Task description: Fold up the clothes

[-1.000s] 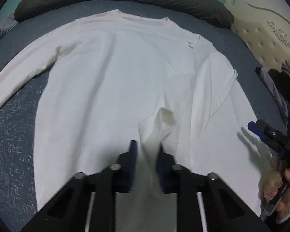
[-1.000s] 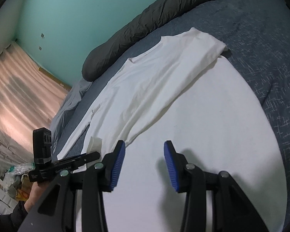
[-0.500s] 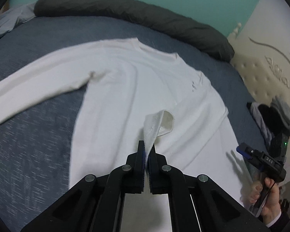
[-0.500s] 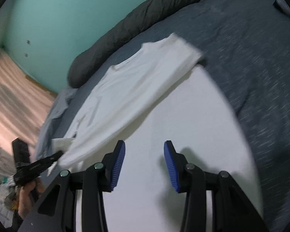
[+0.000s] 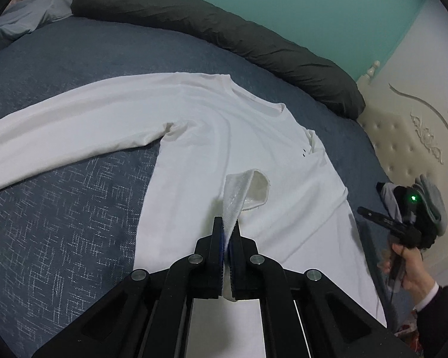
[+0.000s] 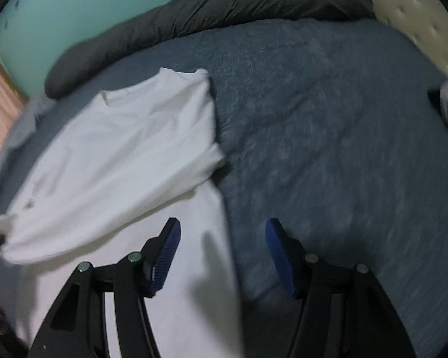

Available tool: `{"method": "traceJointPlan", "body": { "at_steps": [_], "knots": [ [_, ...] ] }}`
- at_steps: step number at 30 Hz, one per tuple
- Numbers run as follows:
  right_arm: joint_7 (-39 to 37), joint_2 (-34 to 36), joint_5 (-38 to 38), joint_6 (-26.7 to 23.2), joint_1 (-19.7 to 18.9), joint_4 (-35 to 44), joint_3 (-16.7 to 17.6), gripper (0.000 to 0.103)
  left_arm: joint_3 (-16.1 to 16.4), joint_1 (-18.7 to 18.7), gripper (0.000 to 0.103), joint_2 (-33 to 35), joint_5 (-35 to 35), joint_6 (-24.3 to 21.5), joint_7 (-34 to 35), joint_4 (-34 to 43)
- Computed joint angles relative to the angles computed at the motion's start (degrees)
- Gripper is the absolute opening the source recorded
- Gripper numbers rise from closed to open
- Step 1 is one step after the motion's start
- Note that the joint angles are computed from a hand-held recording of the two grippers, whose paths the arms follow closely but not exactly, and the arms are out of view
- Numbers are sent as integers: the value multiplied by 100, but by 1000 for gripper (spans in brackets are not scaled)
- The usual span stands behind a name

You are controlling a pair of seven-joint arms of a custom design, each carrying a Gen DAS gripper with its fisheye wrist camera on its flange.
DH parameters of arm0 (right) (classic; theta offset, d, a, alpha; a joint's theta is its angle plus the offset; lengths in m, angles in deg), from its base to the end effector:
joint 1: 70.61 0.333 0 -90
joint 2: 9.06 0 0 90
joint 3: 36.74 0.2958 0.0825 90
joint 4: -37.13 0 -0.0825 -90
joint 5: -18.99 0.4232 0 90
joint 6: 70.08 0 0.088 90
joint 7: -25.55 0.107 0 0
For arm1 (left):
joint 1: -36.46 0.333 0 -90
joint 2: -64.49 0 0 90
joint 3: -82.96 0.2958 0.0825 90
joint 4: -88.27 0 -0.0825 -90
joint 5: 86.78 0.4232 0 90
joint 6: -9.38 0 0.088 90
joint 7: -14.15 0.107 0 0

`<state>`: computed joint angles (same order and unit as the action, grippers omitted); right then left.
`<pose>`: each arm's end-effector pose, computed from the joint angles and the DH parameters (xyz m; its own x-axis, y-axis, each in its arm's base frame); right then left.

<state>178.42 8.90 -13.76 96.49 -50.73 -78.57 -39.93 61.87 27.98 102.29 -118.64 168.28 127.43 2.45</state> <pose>0.6205 0.2218 0.3072 -0.2133 -0.9581 -0.1911 -0.7823 0.2846 -0.5540 0.7096 -0.3122 0.3292 -0.4151 -0.8015 0.4304 -0.8065 0.1053 -0.5818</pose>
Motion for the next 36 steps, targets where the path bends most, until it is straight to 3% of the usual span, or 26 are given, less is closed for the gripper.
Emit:
{"method": "traceJointPlan", "body": {
  "at_steps": [8, 12, 19, 30, 36],
  "knots": [
    [-1514, 760, 316, -800, -153, 1010, 230, 60, 37, 2, 3, 59, 32, 5, -84, 104],
    [-1395, 932, 250, -657, 0, 1162, 25, 60, 90, -20, 2, 61, 99, 33, -162, 108],
    [-960, 1221, 56, -864, 167, 1551, -255, 60, 135, -8, 2, 10, 173, 180, -329, 39],
    [334, 847, -1255, -319, 528, 1058, -805, 58, 62, 144, 2, 7, 52, 142, -456, 10],
    [-226, 842, -582, -201, -34, 979, -286, 53, 137, 79, 2, 77, 155, -124, -599, 10]
  ]
}}
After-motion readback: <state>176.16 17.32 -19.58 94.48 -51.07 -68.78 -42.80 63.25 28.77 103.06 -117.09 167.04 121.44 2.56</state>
